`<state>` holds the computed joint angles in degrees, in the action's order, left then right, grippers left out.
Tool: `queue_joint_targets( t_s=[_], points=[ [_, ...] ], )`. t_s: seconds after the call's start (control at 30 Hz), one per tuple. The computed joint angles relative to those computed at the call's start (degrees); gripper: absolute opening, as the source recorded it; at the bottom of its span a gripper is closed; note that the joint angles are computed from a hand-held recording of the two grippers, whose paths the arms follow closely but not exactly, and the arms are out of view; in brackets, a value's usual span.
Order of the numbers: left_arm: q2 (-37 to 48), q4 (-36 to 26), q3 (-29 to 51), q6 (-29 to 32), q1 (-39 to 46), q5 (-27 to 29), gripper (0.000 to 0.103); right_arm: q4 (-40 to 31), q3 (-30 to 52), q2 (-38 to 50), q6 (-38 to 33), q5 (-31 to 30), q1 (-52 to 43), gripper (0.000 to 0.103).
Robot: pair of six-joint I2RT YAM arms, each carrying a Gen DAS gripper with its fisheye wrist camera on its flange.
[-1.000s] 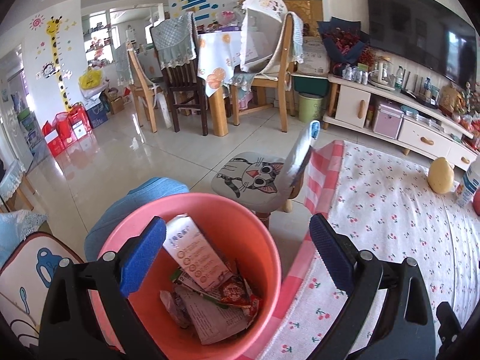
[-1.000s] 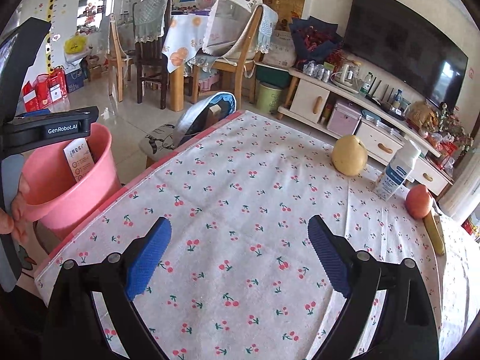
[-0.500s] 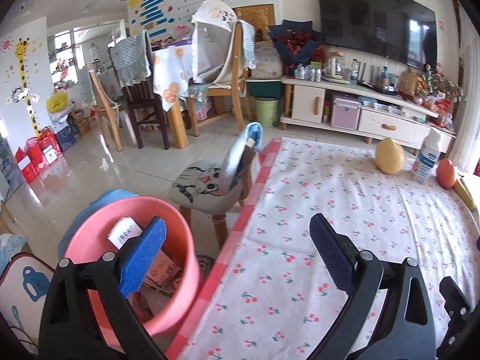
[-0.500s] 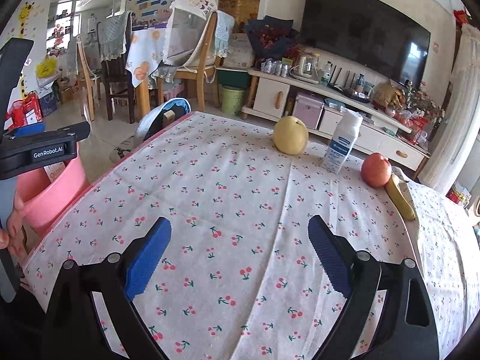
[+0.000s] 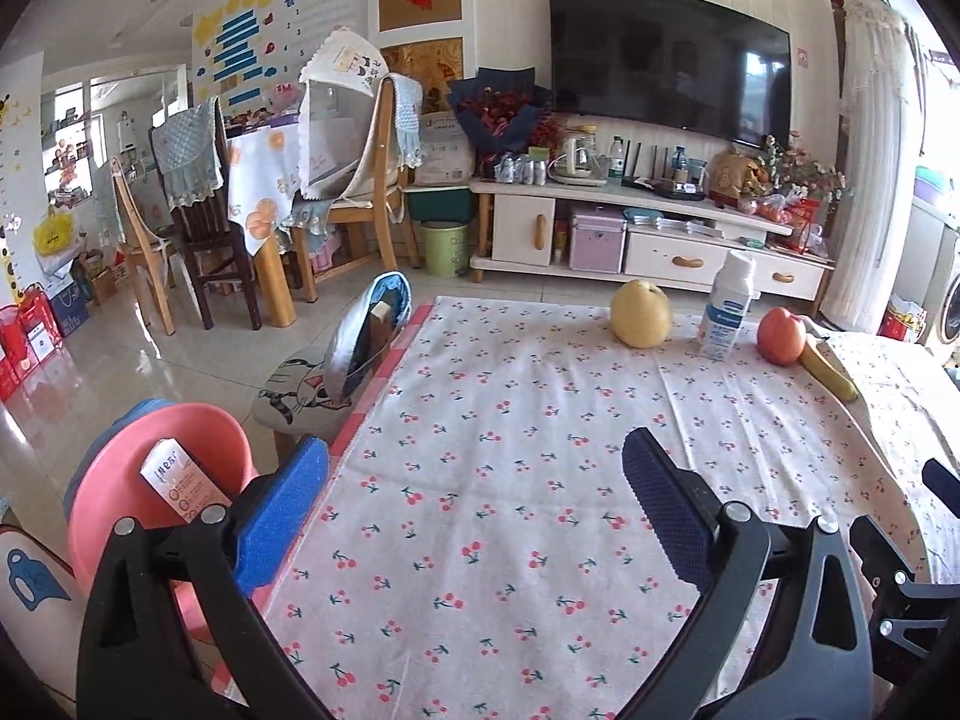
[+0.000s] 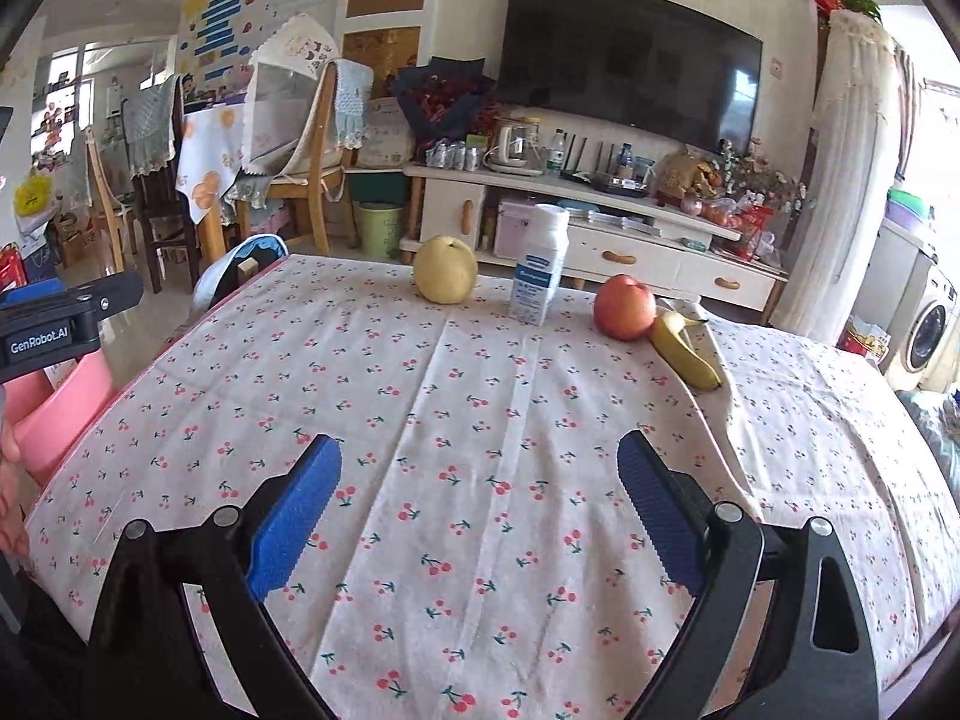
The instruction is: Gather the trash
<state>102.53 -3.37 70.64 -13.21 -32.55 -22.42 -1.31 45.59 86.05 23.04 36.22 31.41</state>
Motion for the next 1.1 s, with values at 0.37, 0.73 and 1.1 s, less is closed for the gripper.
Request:
queue_joint_targets(
  t_s=[0.37, 0.73, 1.1],
  points=[
    [-5.65, 0.51, -4.12, -4.72, -8.78, -0.01, 0.099, -2.35, -11.73, -16.92, 2.7, 7.09, 0.3, 0.093],
    [-11.25, 0.61, -6.18, -5.62, -16.05, -2.55, 0.099, -9.2, -16.82, -31.12, 6.41, 14.69, 3.36, 0.094],
    [-12.44, 0.64, -6.55, -4.49, -18.87, -3.97, 0.099, -9.44, -18.61, -34.2, 6.6, 16.56, 4.95, 0.094]
  ],
)
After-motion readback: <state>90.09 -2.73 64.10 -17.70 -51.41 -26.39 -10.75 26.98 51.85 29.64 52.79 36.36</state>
